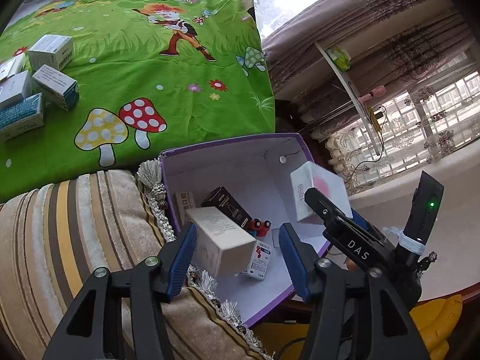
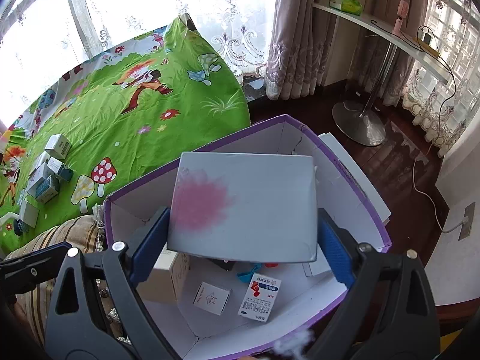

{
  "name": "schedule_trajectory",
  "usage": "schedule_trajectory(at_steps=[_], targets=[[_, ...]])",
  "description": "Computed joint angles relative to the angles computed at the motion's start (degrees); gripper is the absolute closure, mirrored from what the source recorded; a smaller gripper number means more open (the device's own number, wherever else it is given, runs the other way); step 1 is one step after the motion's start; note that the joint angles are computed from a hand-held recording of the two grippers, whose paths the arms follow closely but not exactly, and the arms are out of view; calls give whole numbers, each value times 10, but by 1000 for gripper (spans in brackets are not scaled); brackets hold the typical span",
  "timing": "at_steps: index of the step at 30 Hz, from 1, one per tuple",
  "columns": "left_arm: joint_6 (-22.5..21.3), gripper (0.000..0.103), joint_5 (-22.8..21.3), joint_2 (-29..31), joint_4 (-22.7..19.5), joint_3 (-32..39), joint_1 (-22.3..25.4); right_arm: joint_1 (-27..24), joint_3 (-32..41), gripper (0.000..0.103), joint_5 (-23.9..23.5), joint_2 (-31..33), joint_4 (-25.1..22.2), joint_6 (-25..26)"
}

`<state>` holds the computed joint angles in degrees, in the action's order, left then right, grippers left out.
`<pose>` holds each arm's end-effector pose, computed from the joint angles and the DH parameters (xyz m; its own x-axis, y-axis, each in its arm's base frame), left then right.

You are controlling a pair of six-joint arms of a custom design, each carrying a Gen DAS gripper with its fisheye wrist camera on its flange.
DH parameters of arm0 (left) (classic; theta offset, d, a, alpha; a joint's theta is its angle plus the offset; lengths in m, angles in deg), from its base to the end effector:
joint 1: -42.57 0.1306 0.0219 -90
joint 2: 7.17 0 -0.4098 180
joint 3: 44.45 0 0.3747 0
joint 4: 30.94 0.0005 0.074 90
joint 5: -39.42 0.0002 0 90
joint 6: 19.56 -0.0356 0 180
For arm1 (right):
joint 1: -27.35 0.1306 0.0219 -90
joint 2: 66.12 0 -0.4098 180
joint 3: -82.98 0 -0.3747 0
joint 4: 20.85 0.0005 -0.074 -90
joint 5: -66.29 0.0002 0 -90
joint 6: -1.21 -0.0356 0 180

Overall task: Organize rigid objects
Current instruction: 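Carry the carton and pink-stained box into the purple box and release both, then move both open tools back toward the remaining items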

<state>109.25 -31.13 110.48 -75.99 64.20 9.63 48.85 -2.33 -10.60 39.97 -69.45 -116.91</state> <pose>0.5347 -0.3612 0.3478 -0.9536 -0.0863 -0.2885 0.1016 0.8097 -0.5780 0.5213 0.1961 0.3561 -0.8292 0.1668 -0.5336 0.1580 0.9855 0.0624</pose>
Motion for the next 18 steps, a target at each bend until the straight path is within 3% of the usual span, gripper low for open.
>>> schedule_trajectory(at_steps=[4, 9, 11, 13, 16, 18], targets=[[10, 45, -14, -46, 12, -24, 11, 2, 4, 8, 4, -4, -2, -1], [-10, 45, -38, -99, -65, 9, 28, 9, 12, 8, 9, -8, -8, 4], [-21, 38, -9, -112, -98, 31, 38, 12, 15, 8, 13, -9, -9, 7], [-31, 37, 8, -119, -138, 59, 45, 15, 22, 8, 19, -7, -14, 10], [-66, 37, -35, -134, -172, 97, 36, 17, 31, 8, 27, -4, -18, 11], [-77, 36, -36, -144, -175, 110, 36, 17, 40, 8, 30, 0, -24, 11]])
